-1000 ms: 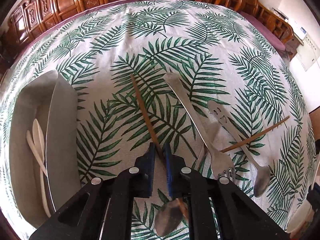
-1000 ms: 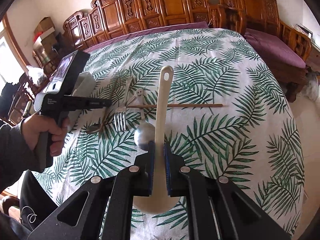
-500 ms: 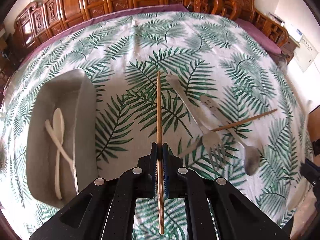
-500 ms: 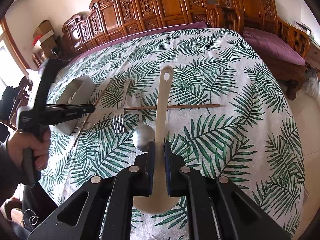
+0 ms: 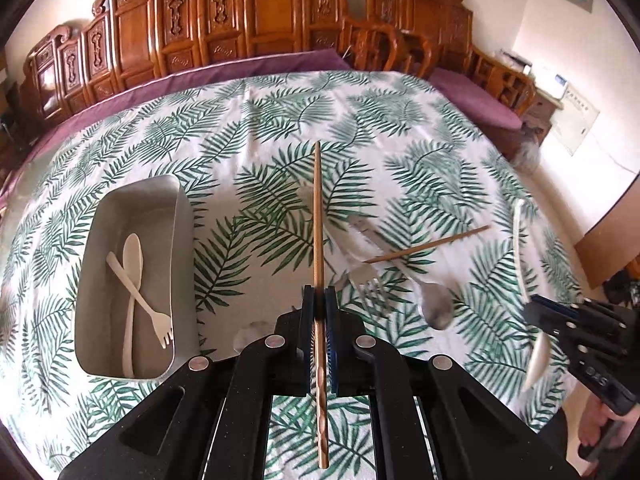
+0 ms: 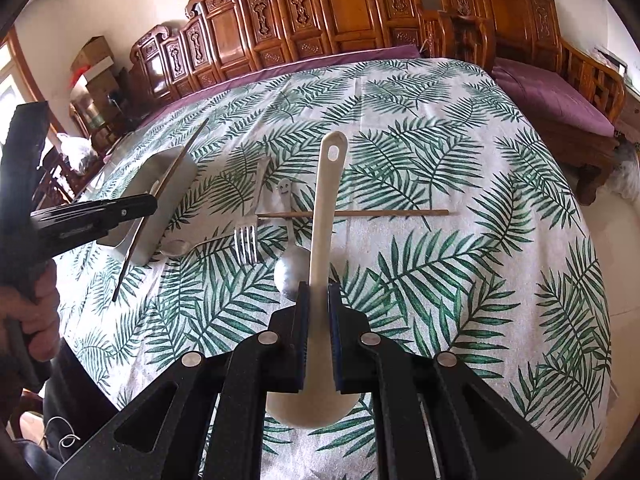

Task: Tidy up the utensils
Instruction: 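Carry the chopstick into the tray with the left gripper while the right holds the ladle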

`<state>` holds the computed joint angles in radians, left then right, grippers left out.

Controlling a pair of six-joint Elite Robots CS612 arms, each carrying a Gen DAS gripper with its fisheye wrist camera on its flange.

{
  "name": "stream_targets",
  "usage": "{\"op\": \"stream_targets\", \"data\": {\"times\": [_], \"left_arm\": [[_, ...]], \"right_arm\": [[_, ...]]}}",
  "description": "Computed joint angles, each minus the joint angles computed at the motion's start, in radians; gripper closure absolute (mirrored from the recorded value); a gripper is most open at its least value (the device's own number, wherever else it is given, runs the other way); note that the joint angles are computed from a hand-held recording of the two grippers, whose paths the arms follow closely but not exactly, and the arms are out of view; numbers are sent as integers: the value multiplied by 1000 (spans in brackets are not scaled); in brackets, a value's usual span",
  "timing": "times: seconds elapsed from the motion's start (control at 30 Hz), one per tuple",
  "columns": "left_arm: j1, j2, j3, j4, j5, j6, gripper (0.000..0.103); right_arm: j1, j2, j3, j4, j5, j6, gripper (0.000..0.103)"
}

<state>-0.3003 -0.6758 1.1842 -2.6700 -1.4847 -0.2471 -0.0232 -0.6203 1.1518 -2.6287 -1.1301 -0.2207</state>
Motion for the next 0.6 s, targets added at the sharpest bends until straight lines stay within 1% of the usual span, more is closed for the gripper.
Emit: {"op": "stream_targets", "data": {"times": [0.1, 0.2, 0.3, 0.37, 0.47, 0.6], "left_arm": [[2, -14, 24, -18, -18, 4, 99], [0, -25, 32, -8, 0, 41, 99], [2, -33, 40, -16, 13, 59, 99], [3, -36, 43, -21, 30, 60, 99], [8, -40, 45, -24, 37, 46, 99], [13, -45, 48, -38, 51, 49, 99]], "right_arm": [[4, -9, 16, -29, -12, -15, 92], [3, -14, 22, -51, -10, -11, 92], [0, -15, 23, -57, -5, -1, 92], [0, -15, 23, -58, -11, 0, 92], [0, -16, 24, -62, -7, 3, 92], [1, -17, 27, -65, -1, 2, 92]]}}
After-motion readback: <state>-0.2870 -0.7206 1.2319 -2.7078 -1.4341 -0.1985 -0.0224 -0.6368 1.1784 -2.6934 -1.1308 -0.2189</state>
